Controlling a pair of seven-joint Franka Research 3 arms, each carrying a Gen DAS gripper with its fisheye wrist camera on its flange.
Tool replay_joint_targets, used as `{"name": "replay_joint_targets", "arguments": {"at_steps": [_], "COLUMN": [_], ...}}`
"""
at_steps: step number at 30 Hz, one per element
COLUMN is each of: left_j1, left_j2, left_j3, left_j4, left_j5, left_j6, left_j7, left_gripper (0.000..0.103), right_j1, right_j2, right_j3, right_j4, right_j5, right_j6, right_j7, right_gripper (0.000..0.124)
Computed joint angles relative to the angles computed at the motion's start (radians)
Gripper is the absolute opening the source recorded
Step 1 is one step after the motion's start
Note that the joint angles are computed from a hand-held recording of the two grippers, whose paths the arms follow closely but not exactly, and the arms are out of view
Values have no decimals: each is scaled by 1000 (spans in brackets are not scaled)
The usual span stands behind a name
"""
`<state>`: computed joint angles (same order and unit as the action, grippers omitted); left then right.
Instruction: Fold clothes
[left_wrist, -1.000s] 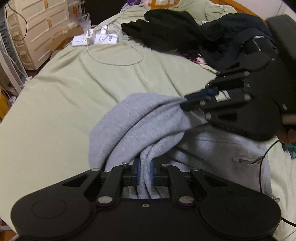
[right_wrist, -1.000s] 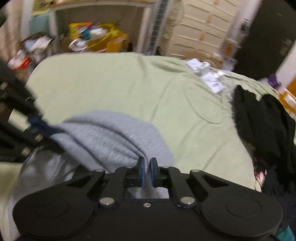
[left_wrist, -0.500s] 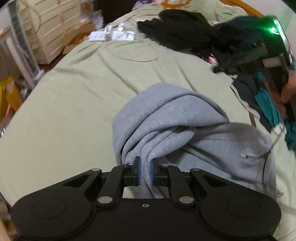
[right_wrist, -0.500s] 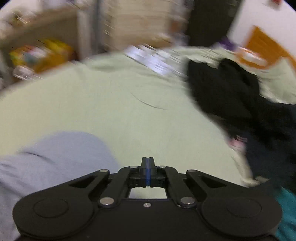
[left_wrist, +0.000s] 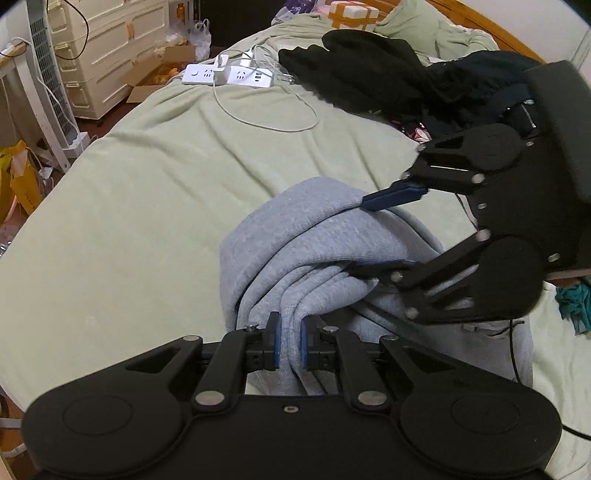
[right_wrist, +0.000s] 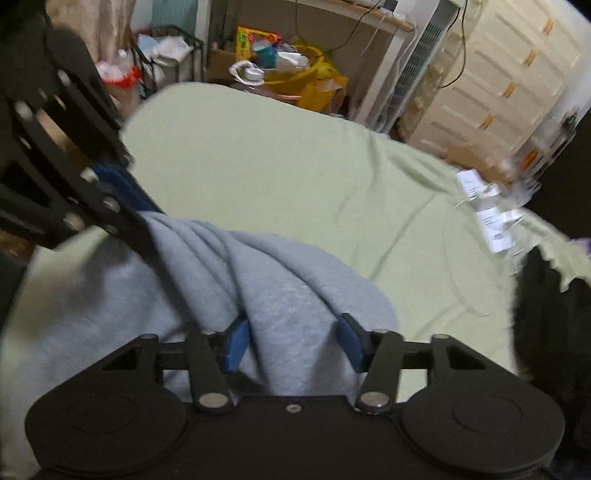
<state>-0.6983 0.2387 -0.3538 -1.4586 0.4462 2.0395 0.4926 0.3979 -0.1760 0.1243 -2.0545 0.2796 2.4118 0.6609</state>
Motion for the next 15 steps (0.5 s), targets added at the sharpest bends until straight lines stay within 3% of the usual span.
{"name": "replay_joint_targets", "arguments": {"at_steps": [2, 11, 12, 15], "left_j1": [-2, -16, -15, -11], "left_j2": [1, 4, 0, -7], "left_j3": [-1, -5, -5, -5], "left_j4": [1, 15, 10, 4], "left_j5": [2, -6, -10, -14], "left_j6": [6, 10, 10, 15], "left_j7": [5, 17, 15, 19], "left_gripper": [12, 12, 12, 11], "right_j1": [-8, 18, 21, 21], "right_j2": [13, 15, 16, 14], "right_j3": [-1, 34, 37, 44], "right_j4": [16, -44, -47, -41], "right_j5": [6, -126, -138, -168], "right_j6": [13, 135, 140, 166], "right_j7": [56, 2, 2, 46], "right_gripper": [26, 25, 16, 10]}}
